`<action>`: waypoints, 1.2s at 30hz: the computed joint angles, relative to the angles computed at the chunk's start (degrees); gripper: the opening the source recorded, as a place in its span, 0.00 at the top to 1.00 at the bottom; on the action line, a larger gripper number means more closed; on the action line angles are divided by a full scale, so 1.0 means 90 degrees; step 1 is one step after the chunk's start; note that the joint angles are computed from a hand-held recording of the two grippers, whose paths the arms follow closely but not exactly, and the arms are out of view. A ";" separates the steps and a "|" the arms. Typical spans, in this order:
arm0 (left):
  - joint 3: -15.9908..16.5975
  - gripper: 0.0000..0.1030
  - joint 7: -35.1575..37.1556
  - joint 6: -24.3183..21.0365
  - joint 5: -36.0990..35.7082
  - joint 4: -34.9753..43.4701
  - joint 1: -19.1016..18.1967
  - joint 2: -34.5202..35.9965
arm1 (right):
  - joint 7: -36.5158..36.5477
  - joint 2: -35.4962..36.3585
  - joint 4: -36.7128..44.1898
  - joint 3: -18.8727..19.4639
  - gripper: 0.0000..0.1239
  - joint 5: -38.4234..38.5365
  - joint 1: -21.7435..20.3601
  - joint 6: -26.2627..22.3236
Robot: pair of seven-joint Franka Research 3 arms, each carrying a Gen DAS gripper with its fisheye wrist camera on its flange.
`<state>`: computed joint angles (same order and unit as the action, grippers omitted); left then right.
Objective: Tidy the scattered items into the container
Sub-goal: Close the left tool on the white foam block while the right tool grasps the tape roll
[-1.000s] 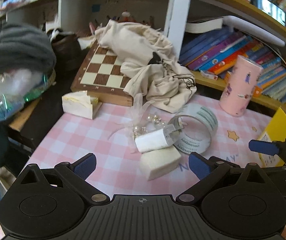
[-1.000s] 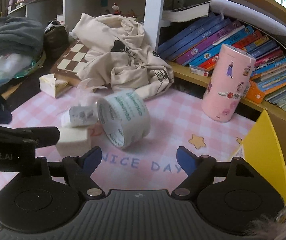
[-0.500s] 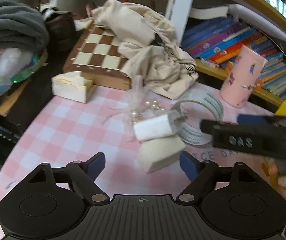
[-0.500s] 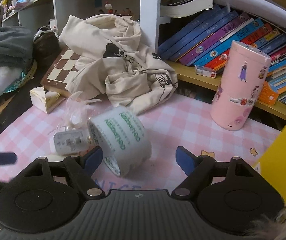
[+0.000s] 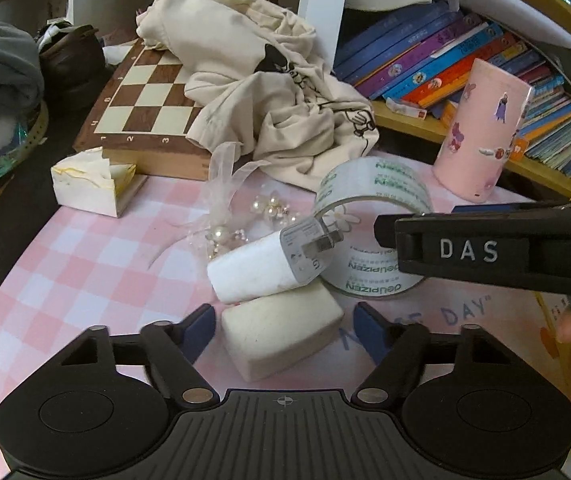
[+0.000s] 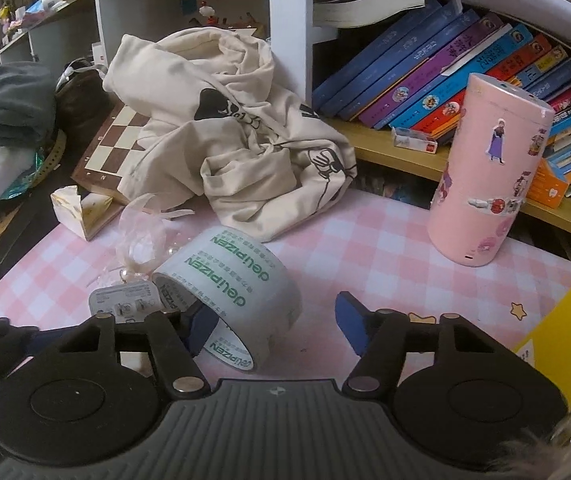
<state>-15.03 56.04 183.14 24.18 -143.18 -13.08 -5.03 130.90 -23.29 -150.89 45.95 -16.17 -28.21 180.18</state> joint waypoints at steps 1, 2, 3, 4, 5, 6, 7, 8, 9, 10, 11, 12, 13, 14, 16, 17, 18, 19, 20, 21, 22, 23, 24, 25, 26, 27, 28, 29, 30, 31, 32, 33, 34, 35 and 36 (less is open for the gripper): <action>0.0154 0.43 0.0199 -0.0021 -0.0190 -0.0018 -0.0179 0.0005 | -0.0003 0.0032 0.0013 0.0000 0.53 -0.0003 -0.0001 0.0008; 0.0321 0.44 0.0427 0.0015 -0.0406 -0.0061 -0.0370 -0.0002 | -0.0007 0.0070 0.0025 -0.0013 0.57 -0.0001 0.0010 0.0017; 0.0440 0.46 0.0599 0.0082 -0.0559 -0.0117 -0.0500 -0.0029 | -0.0018 0.0109 0.0027 -0.0064 0.64 0.0014 0.0059 0.0035; 0.0731 0.48 0.0910 0.0095 -0.0875 -0.0173 -0.0837 -0.0070 | -0.0033 0.0141 0.0019 -0.0140 0.68 0.0043 0.0135 0.0058; 0.1058 0.50 0.1244 0.0071 -0.1250 -0.0228 -0.1226 -0.0123 | -0.0018 0.0127 0.0005 -0.0159 0.71 0.0071 0.0155 0.0073; 0.1375 0.51 0.1574 0.0023 -0.1647 -0.0289 -0.1608 -0.0196 | 0.0017 0.0069 -0.0019 -0.0131 0.75 0.0094 0.0130 0.0084; 0.1623 0.52 0.1853 -0.0027 -0.1987 -0.0343 -0.1911 -0.0270 | 0.0029 0.0020 -0.0046 -0.0128 0.77 0.0121 0.0128 0.0106; 0.1782 0.52 0.2062 -0.0070 -0.2247 -0.0407 -0.2109 -0.0353 | 0.0020 -0.0028 -0.0083 -0.0180 0.82 0.0174 0.0186 0.0121; 0.1837 0.53 0.2187 -0.0095 -0.2419 -0.0496 -0.2189 -0.0452 | -0.0003 -0.0075 -0.0124 -0.0273 0.83 0.0246 0.0288 0.0119; 0.1885 0.53 0.2302 -0.0121 -0.2577 -0.0582 -0.2258 -0.0550 | -0.0026 -0.0127 -0.0170 -0.0356 0.85 0.0313 0.0383 0.0127; 0.1906 0.54 0.2397 -0.0142 -0.2710 -0.0672 -0.2298 -0.0652 | -0.0056 -0.0196 -0.0225 -0.0426 0.86 0.0374 0.0474 0.0129; 0.1901 0.54 0.2459 -0.0153 -0.2798 -0.0768 -0.2306 -0.0759 | -0.0091 -0.0274 -0.0280 -0.0484 0.86 0.0431 0.0560 0.0117; 0.1923 0.55 0.2514 -0.0167 -0.2875 -0.0860 -0.2340 -0.0868 | -0.0129 -0.0348 -0.0335 -0.0558 0.86 0.0492 0.0664 0.0094; 0.1980 0.56 0.2572 -0.0188 -0.2952 -0.0948 -0.2407 -0.0980 | -0.0162 -0.0419 -0.0397 -0.0658 0.87 0.0565 0.0802 0.0054; 0.2049 0.56 0.2646 -0.0233 -0.3045 -0.1126 -0.2491 -0.1218 | -0.0204 -0.0561 -0.0536 -0.0872 0.87 0.0709 0.1098 -0.0008; 0.2079 0.57 0.2670 -0.0265 -0.3072 -0.1201 -0.2526 -0.1331 | -0.0212 -0.0644 -0.0613 -0.0965 0.87 0.0777 0.1237 -0.0029; 0.2105 0.58 0.2688 -0.0292 -0.3097 -0.1280 -0.2557 -0.1448 | -0.0217 -0.0736 -0.0689 -0.1038 0.87 0.0837 0.1361 -0.0052; 0.2113 0.58 0.2689 -0.0302 -0.3113 -0.1367 -0.2572 -0.1567 | -0.0229 -0.0833 -0.0762 -0.1109 0.88 0.0892 0.1488 -0.0088; 0.2107 0.58 0.2678 -0.0301 -0.3111 -0.1444 -0.2569 -0.1676 | -0.0252 -0.0920 -0.0826 -0.1195 0.88 0.0944 0.1633 -0.0140; 0.2117 0.58 0.2670 -0.0300 -0.3101 -0.1522 -0.2580 -0.1792 | -0.0281 -0.1012 -0.0891 -0.1296 0.88 0.0993 0.1799 -0.0205; 0.2123 0.58 0.2656 -0.0291 -0.3081 -0.1607 -0.2586 -0.1916 | -0.0314 -0.1114 -0.0962 -0.1402 0.88 0.1037 0.1976 -0.0272; 0.2120 0.58 0.2636 -0.0276 -0.3046 -0.1686 -0.2580 -0.2030 | -0.0348 -0.1219 -0.1032 -0.1504 0.88 0.1074 0.2148 -0.0337; 0.2107 0.58 0.2609 -0.0273 -0.2997 -0.1764 -0.2562 -0.2149 | -0.0379 -0.1330 -0.1102 -0.1609 0.88 0.1115 0.2327 -0.0421; 0.2086 0.58 0.2583 -0.0289 -0.2935 -0.1839 -0.2530 -0.2268 | -0.0405 -0.1446 -0.1172 -0.1716 0.88 0.1159 0.2513 -0.0526; 0.2091 0.59 0.2563 -0.0307 -0.2883 -0.1908 -0.2521 -0.2374 | -0.0426 -0.1564 -0.1240 -0.1817 0.88 0.1198 0.2693 -0.0634; 0.2105 0.59 0.2538 -0.0328 -0.2844 -0.1973 -0.2524 -0.2480 | -0.0455 -0.1688 -0.1314 -0.1941 0.88 0.1245 0.2901 -0.0765; 0.2116 0.59 0.2506 -0.0351 -0.2814 -0.2041 -0.2525 -0.2588 | -0.0471 -0.1816 -0.1391 -0.2058 0.88 0.1295 0.3102 -0.0909; 0.2122 0.59 0.2473 -0.0374 -0.2788 -0.2107 -0.2523 -0.2695 | -0.0461 -0.1941 -0.1462 -0.2137 0.88 0.1336 0.3262 -0.1041; 0.2125 0.59 0.2435 -0.0393 -0.2766 -0.2168 -0.2517 -0.2795 | -0.0452 -0.2071 -0.1537 -0.2217 0.88 0.1374 0.3423 -0.1172; 0.2135 0.59 0.2400 -0.0410 -0.2748 -0.2225 -0.2519 -0.2888 | -0.0444 -0.2205 -0.1614 -0.2296 0.88 0.1411 0.3586 -0.1304; 0.2144 0.59 0.2368 -0.0429 -0.2731 -0.2281 -0.2520 -0.2981 | -0.0433 -0.2334 -0.1685 -0.2357 0.88 0.1436 0.3725 -0.1425; 0.2152 0.59 0.2339 -0.0449 -0.2713 -0.2336 -0.2520 -0.3075 | -0.0424 -0.2452 -0.1744 -0.2398 0.88 0.1447 0.3841 -0.1536; 0.2157 0.59 0.2318 -0.0474 -0.2693 -0.2385 -0.2518 -0.3161 | -0.0418 -0.2565 -0.1797 -0.2435 0.88 0.1455 0.3955 -0.1652; 0.2162 0.59 0.2298 -0.0502 -0.2675 -0.2424 -0.2514 -0.3237 | -0.0404 -0.2677 -0.1846 -0.2469 0.88 0.1463 0.4057 -0.1762; 0.2173 0.59 0.2283 -0.0532 -0.2662 -0.2464 -0.2516 -0.3316 | -0.0378 -0.2779 -0.1888 -0.2492 0.88 0.1470 0.4137 -0.1858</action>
<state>4.52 76.59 178.35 0.22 -165.36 -35.72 -34.88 127.50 -48.29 -167.88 23.52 -2.95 9.02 163.46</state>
